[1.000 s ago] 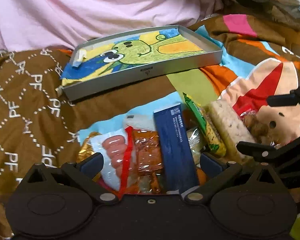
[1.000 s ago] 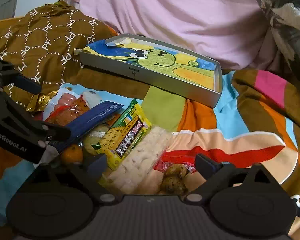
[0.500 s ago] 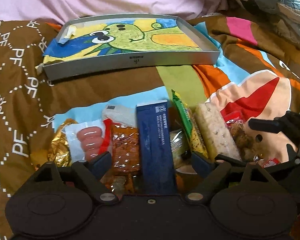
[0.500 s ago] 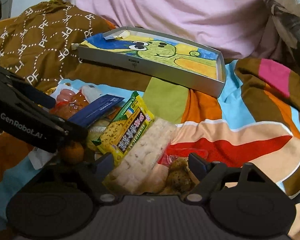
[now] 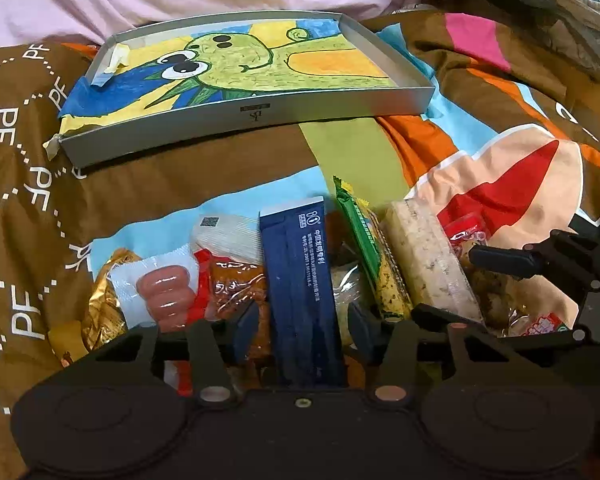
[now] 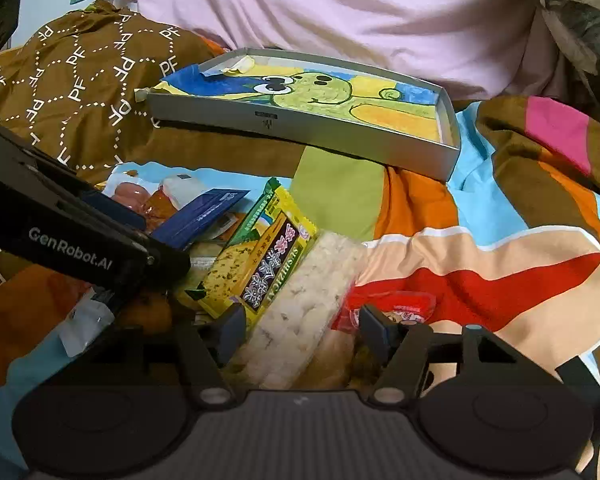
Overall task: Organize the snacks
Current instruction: 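Lower the left tool onto the blue box while the right tool approaches the rice cracker bar, then close the left tool on the blue box while the right tool grasps the rice cracker bar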
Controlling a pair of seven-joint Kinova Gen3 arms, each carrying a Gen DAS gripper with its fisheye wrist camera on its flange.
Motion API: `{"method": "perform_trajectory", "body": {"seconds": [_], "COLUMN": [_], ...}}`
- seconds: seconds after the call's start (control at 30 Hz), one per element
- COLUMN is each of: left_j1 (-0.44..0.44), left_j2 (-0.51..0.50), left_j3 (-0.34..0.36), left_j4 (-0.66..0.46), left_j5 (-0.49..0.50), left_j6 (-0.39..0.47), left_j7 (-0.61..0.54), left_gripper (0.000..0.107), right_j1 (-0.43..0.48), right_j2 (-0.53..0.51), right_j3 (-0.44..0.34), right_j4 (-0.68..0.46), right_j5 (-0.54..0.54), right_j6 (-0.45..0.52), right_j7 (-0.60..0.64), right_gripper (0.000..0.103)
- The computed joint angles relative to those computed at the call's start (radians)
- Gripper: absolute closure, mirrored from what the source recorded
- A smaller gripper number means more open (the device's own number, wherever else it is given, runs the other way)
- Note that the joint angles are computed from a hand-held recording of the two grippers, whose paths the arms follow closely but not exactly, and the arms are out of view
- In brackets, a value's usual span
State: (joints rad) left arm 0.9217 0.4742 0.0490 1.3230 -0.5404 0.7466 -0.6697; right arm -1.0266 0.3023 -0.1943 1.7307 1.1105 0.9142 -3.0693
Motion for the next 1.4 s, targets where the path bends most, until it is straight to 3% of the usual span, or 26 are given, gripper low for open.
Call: {"method": "perform_trajectory", "body": {"seconds": [0.27,0.37,0.4,0.47,0.53,1.0,1.1,1.4], "left_j1": [-0.056,-0.056,-0.055,-0.05,-0.043,-0.021,0.005,0.103], "left_j2": [-0.007,-0.004,-0.001,-0.001,-0.002,0.004,0.001,-0.009], "left_j3": [0.024,0.022,0.021,0.014,0.007,0.005,-0.011,-0.045], "left_j4": [-0.002,-0.007,-0.013,-0.016,-0.015,-0.028,-0.025,-0.01], "left_j5": [0.094,0.106,0.111,0.115,0.113,0.086,0.053,-0.13], "left_j6": [-0.028,-0.029,-0.023,-0.019,-0.018,0.019,0.027,0.052], "left_j7": [-0.038,-0.039,-0.036,-0.021,-0.002,0.045,0.08,0.227], "left_gripper": [0.057,0.064,0.07,0.071,0.073,0.076,0.077,0.077], "right_j1": [0.05,0.073,0.075,0.08,0.087,0.083,0.072,-0.051], "right_j2": [-0.024,-0.038,-0.042,-0.049,-0.055,-0.057,-0.052,0.029], "right_j3": [0.003,0.011,0.014,0.018,0.017,0.01,0.008,-0.009], "right_j4": [0.014,0.027,0.034,0.044,0.053,0.045,0.039,-0.035], "right_j5": [-0.068,-0.102,-0.103,-0.103,-0.102,-0.106,-0.091,0.036], "right_j6": [-0.092,-0.143,-0.155,-0.174,-0.195,-0.178,-0.151,0.113], "right_j7": [-0.027,-0.055,-0.071,-0.097,-0.105,-0.093,-0.085,0.078], "right_gripper": [0.038,0.039,0.041,0.045,0.055,0.06,0.061,0.064]}}
